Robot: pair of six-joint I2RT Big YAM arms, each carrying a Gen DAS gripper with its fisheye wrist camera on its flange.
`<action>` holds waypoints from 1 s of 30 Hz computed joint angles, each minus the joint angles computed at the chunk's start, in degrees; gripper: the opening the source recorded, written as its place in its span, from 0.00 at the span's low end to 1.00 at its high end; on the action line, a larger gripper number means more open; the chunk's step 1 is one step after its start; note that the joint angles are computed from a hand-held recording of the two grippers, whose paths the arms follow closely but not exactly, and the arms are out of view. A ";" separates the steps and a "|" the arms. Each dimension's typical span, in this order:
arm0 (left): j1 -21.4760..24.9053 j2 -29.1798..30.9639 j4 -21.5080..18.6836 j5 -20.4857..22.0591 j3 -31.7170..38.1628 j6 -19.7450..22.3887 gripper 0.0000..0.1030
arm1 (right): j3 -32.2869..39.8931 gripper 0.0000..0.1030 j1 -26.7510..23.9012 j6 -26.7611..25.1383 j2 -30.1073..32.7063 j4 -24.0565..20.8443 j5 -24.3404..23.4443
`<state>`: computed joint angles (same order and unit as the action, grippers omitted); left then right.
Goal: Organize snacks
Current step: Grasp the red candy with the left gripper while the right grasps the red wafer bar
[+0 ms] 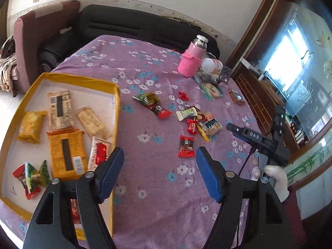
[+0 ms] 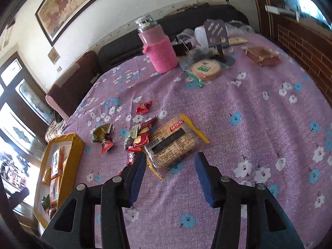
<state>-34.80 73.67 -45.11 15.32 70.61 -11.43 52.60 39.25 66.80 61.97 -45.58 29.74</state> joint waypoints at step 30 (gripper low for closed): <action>-6.89 11.58 -1.37 -6.32 3.66 6.74 0.69 | 12.69 0.24 -4.56 -13.42 17.70 0.55 -7.82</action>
